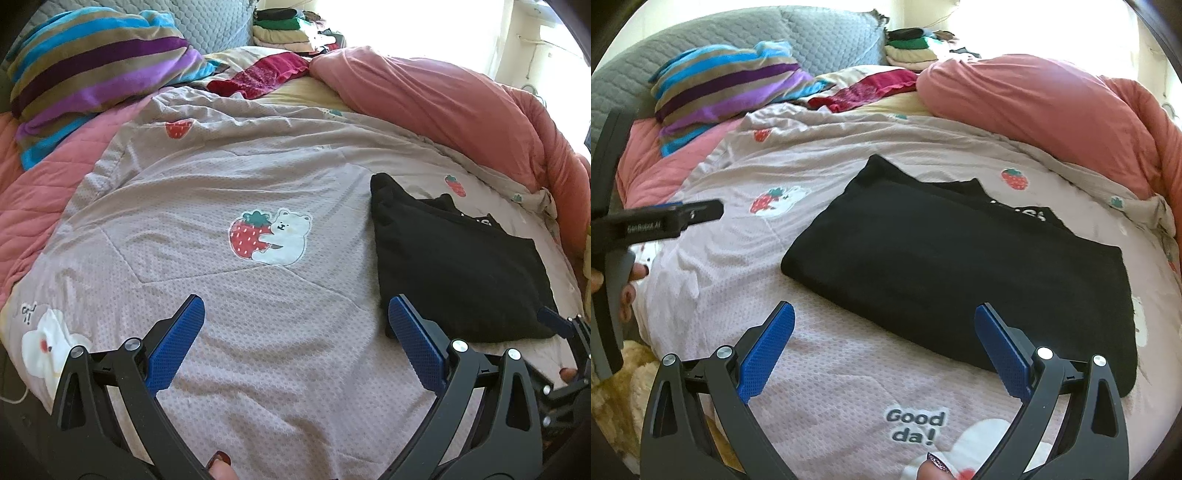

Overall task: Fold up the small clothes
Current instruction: 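Move the left tool to the side edge of the folded shirt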

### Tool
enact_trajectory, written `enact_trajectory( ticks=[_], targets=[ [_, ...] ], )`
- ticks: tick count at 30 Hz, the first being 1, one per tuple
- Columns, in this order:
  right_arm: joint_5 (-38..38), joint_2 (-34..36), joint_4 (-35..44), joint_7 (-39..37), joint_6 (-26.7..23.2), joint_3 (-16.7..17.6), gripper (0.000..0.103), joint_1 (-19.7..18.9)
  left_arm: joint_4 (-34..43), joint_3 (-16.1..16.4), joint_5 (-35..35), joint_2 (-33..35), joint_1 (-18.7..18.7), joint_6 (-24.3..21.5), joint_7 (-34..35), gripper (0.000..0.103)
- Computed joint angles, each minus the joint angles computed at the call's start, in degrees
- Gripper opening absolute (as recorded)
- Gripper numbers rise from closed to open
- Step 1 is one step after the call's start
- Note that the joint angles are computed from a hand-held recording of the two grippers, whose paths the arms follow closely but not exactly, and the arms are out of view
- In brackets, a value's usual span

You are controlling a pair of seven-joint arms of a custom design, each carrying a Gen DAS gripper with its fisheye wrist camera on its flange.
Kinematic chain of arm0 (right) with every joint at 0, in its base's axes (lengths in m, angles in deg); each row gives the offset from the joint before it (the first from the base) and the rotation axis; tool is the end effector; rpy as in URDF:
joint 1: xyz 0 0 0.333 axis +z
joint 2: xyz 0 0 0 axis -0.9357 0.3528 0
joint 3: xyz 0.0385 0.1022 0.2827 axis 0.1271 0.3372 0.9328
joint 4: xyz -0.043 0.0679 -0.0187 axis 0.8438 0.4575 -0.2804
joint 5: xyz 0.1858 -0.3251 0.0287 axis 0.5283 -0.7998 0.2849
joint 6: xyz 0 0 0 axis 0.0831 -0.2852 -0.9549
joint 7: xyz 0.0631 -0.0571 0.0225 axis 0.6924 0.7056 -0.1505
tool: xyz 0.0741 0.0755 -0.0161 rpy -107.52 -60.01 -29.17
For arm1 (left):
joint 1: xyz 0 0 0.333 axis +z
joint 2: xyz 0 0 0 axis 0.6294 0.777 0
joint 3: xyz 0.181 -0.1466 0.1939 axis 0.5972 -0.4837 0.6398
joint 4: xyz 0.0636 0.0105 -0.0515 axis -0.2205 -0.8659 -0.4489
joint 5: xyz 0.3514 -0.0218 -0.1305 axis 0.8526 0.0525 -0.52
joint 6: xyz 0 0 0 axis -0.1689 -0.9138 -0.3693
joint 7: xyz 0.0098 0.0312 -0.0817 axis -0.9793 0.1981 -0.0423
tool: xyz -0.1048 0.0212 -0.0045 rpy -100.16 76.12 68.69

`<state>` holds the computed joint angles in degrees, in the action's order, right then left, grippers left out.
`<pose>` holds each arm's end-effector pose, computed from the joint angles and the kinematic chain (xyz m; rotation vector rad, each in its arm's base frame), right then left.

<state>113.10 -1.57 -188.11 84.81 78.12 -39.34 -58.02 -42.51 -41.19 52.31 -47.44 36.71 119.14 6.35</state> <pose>0.6230 0.2296 0.4269 -2.2538 0.9311 -0.2847 0.5541 -0.1013 0.4202 -2.2125 1.2761 -0.5912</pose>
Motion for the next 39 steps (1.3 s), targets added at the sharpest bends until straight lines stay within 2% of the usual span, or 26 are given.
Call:
enact_trajectory(
  ticks=[14,30,39],
  targets=[
    [-5.57,2.77,-0.01,1.25,4.12,0.65,0.097,1.92,5.01,1.76,-6.19,5.02,-0.05,1.51,5.43,0.094],
    [-24.22,9.81,2.57,9.91,12.73,-1.8,0.097,7.36,13.92,3.63,-17.35,12.98,-1.43,0.19,17.43,0.094],
    [-30.84,13.31,5.98,14.33,15.47,-2.09,0.098,8.44,20.26,3.05,-26.43,18.31,-0.52,-1.28,26.39,0.094]
  ],
)
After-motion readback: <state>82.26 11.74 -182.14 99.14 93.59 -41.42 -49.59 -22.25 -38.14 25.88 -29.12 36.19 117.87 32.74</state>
